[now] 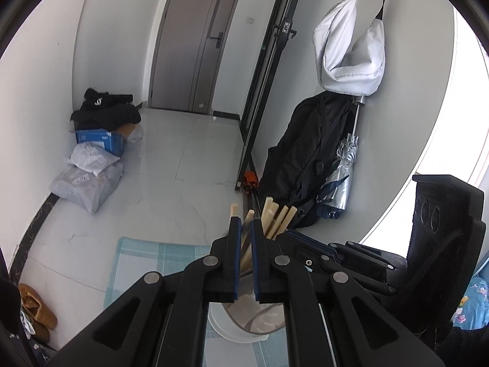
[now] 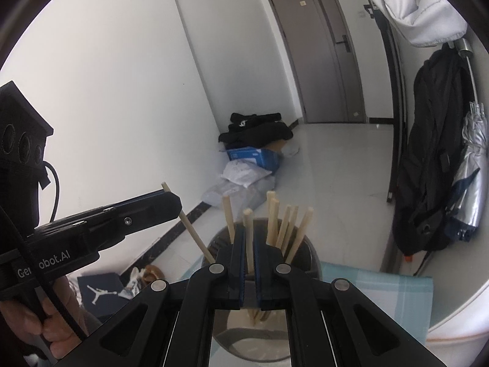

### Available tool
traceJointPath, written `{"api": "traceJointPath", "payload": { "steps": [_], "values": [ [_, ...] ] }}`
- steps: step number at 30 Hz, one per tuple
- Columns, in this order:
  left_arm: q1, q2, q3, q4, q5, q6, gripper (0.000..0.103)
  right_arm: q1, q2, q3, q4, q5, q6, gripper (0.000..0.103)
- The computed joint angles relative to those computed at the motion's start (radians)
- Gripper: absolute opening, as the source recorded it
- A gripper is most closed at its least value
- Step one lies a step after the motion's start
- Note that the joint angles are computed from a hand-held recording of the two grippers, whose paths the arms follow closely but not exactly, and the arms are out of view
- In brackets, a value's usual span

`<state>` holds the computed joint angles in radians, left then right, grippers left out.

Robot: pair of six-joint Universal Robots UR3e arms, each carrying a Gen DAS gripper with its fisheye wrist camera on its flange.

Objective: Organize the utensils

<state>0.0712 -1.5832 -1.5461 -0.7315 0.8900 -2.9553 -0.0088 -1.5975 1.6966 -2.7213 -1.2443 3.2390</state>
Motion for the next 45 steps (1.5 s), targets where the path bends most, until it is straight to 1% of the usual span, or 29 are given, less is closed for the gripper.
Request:
{"api": "traceJointPath", "payload": {
  "steps": [4, 6, 9, 10, 11, 12, 13, 14, 15, 16, 17, 18, 20, 23, 24, 26, 28, 30, 32, 36, 38, 40, 45],
  "values": [
    [-0.006, 0.011, -0.007, -0.051, 0.013, 0.009, 0.003, -0.001, -0.026, 0.016, 0.022, 0.001, 0.0, 0.006],
    [-0.003, 0.018, -0.001, -0.082, 0.016, 0.011, 0.006, -0.005, -0.061, 0.041, 0.026, -0.004, 0.003, 0.006],
    [0.014, 0.036, 0.015, -0.137, 0.006, 0.014, 0.014, -0.01, -0.125, 0.092, 0.033, -0.018, 0.014, 0.006],
    [0.017, 0.05, 0.01, -0.133, 0.015, 0.005, 0.021, -0.01, -0.147, 0.108, 0.039, -0.031, 0.016, 0.007],
    [0.027, 0.067, -0.001, -0.129, 0.005, 0.002, 0.03, -0.008, -0.169, 0.123, 0.044, -0.045, 0.019, 0.008],
    [0.037, 0.08, -0.012, -0.126, -0.008, 0.003, 0.038, -0.012, -0.2, 0.145, 0.05, -0.053, 0.024, 0.008],
    [0.044, 0.1, -0.027, -0.111, -0.011, -0.008, 0.054, -0.013, -0.22, 0.153, 0.058, -0.062, 0.031, 0.013],
    [0.049, 0.118, -0.043, -0.091, -0.005, -0.02, 0.065, -0.013, -0.245, 0.165, 0.066, -0.075, 0.041, 0.021],
    [0.056, 0.139, -0.06, -0.069, -0.001, -0.036, 0.068, -0.011, -0.267, 0.177, 0.069, -0.086, 0.05, 0.026],
    [0.062, 0.16, -0.071, -0.058, 0.002, -0.048, 0.07, -0.014, -0.296, 0.19, 0.073, -0.091, 0.06, 0.033],
    [0.063, 0.177, -0.072, -0.063, 0.014, -0.056, 0.071, -0.02, -0.321, 0.202, 0.077, -0.088, 0.062, 0.036],
    [0.068, 0.189, -0.071, -0.072, 0.016, -0.061, 0.073, -0.018, -0.347, 0.21, 0.084, -0.098, 0.065, 0.036],
    [0.087, 0.227, -0.083, -0.085, 0.006, -0.076, 0.083, -0.003, -0.382, 0.212, 0.096, -0.125, 0.069, 0.044],
    [0.112, 0.286, -0.12, -0.049, 0.013, -0.097, 0.091, 0.039, -0.415, 0.195, 0.12, -0.188, 0.065, 0.052],
    [0.118, 0.295, -0.123, -0.044, 0.016, -0.096, 0.093, 0.05, -0.428, 0.193, 0.12, -0.203, 0.065, 0.054],
    [0.135, 0.333, -0.141, -0.045, 0.013, -0.09, 0.099, 0.071, -0.453, 0.195, 0.115, -0.229, 0.072, 0.065],
    [0.158, 0.375, -0.161, -0.045, 0.004, -0.092, 0.102, 0.128, -0.462, 0.194, 0.097, -0.298, 0.083, 0.07],
    [0.172, 0.407, -0.176, -0.045, 0.004, -0.1, 0.102, 0.171, -0.466, 0.187, 0.089, -0.347, 0.094, 0.074],
    [0.193, 0.439, -0.189, -0.062, -0.017, -0.086, 0.102, 0.213, -0.469, 0.185, 0.078, -0.397, 0.106, 0.082],
    [0.218, 0.496, -0.224, -0.072, -0.032, -0.066, 0.102, 0.275, -0.49, 0.195, 0.061, -0.464, 0.108, 0.087],
    [0.239, 0.529, -0.247, -0.077, -0.046, -0.056, 0.102, 0.304, -0.493, 0.201, 0.05, -0.5, 0.113, 0.092],
    [0.278, 0.573, -0.274, -0.097, -0.08, -0.041, 0.102, 0.337, -0.496, 0.207, 0.044, -0.543, 0.12, 0.095],
    [0.351, 0.66, -0.337, -0.137, -0.133, -0.009, 0.102, 0.408, -0.504, 0.25, 0.008, -0.627, 0.139, 0.097]
  ]
}}
